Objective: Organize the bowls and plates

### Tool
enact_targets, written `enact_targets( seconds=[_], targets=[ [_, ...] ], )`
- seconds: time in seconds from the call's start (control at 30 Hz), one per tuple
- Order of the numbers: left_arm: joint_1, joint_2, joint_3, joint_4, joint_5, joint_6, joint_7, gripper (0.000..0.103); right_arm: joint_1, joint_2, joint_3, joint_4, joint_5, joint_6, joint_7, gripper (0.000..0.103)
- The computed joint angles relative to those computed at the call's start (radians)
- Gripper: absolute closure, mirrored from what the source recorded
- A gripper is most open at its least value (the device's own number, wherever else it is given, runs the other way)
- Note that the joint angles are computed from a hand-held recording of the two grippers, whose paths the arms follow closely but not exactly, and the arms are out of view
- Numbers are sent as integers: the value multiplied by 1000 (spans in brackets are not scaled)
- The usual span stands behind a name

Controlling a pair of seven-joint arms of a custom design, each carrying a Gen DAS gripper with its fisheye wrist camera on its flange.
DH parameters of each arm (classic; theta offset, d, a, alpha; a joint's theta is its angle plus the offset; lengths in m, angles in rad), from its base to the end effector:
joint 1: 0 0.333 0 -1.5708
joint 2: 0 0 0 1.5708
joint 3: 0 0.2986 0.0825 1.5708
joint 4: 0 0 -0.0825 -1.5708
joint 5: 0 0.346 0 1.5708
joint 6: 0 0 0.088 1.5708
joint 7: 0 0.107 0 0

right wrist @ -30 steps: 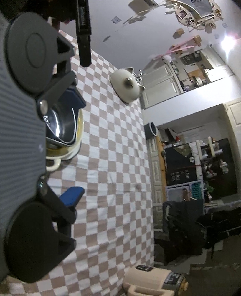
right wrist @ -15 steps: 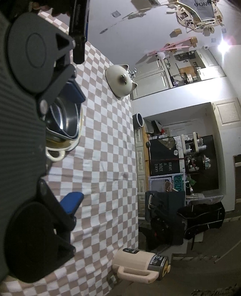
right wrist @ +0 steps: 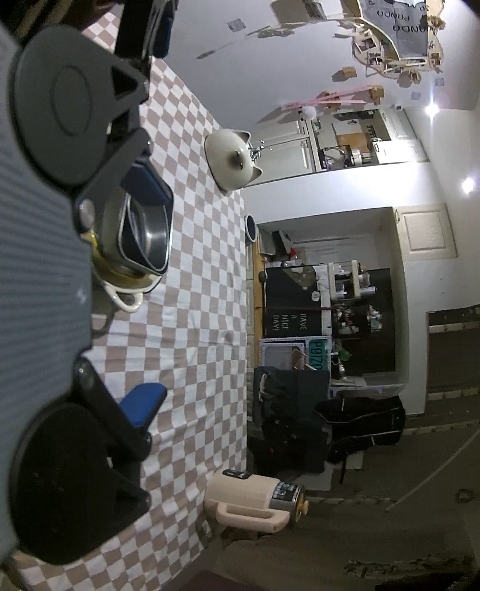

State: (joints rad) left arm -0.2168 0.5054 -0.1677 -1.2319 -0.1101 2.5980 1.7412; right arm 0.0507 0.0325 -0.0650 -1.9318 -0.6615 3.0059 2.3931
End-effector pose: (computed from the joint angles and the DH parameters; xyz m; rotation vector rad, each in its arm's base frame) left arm 0.6701 -0.2315 0.5784 -1.3657 2.1259 -1.0464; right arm 0.5748 0.0370 0.5800 -1.3774 1.7329 -0.9266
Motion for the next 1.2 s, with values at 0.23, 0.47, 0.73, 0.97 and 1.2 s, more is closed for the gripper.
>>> enact_targets(
  seconds=[0.23,0.47,0.73,0.97,1.2],
  targets=[
    [26,-131,-11,-215,-38,121,31,0,-10,-47,10,-59,-84,12,71,0],
    [40,-207,-14,-342,-53,196,63,0,-36,-95,39,-96,-248,-12,209,0],
    [49,-242,-14,-400,-86,238,63,0,-58,-118,55,-119,-251,-10,232,0],
    [46,-243,-7,-404,-74,245,43,0,-60,-111,59,-117,-274,-1,251,0],
    [45,-239,-9,-399,-71,245,46,0,-53,-108,52,-121,-236,5,211,0]
  ],
)
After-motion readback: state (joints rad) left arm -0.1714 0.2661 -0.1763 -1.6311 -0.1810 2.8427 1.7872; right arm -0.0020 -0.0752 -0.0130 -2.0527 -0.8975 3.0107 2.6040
